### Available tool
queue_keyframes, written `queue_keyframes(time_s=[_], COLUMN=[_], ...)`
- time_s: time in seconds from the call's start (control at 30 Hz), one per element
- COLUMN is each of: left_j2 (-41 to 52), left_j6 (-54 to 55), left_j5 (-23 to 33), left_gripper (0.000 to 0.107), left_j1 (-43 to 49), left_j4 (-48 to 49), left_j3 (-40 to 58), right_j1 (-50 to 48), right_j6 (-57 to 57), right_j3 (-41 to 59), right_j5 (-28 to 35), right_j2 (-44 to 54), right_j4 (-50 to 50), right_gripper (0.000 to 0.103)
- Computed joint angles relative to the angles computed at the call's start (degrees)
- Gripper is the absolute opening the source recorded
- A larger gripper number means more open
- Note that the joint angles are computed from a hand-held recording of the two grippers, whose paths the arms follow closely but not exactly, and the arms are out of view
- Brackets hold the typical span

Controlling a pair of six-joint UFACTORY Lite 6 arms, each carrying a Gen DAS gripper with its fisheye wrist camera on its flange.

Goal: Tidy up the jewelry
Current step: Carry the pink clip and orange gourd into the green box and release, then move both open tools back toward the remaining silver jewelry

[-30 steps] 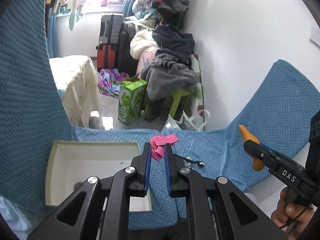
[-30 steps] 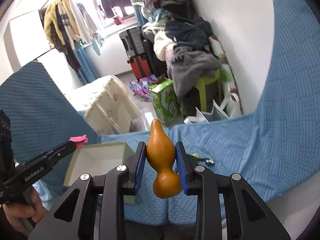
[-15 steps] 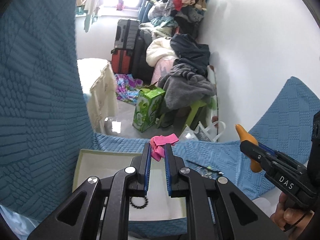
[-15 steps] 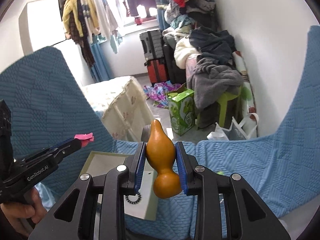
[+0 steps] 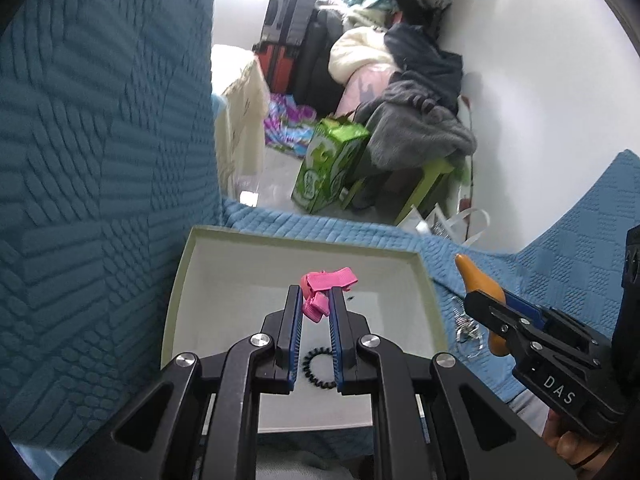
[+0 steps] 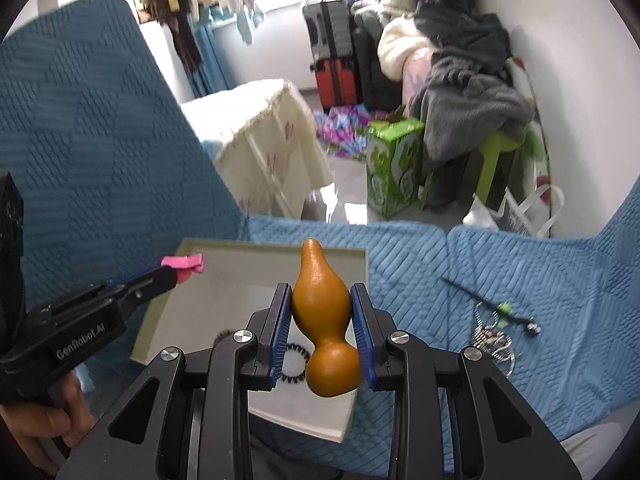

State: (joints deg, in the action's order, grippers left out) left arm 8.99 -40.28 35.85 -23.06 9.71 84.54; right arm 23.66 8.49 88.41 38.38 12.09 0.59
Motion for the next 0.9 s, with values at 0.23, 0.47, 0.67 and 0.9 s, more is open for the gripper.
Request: queue_keyframes(time_s=[0.23,0.47,0.67,0.9], left_j2=[0.1,2.9,5.9,3.9], left_j6=[6.4,5.7,1.7,-4.2], left_j5=[-3.8,-2.3,2.4,6.5], left_gripper=[0.012,0.012,0.014,0.051], left_j1=[3.3,3.9,2.8,0.1], left_j4=[-5.7,-5.1,-2.2,3.5], left_j3=[-6.1,-5.6,-1.0,3.2], right_j1=[1.4,1.7,0.1,-2.8], right_j6=[2.5,-1.7,-4.9,-9.1], right_j3=[-3.0,-4.0,-3.6,-3.1], right_j5=[-3.1,-2.8,-1.0,1.2], right_j2=[3.4,6.0,5.6,0.0], right_j4=[-0.6,2.1,4.7,7.0], right_gripper=[0.027,0.027,0.031,0.037])
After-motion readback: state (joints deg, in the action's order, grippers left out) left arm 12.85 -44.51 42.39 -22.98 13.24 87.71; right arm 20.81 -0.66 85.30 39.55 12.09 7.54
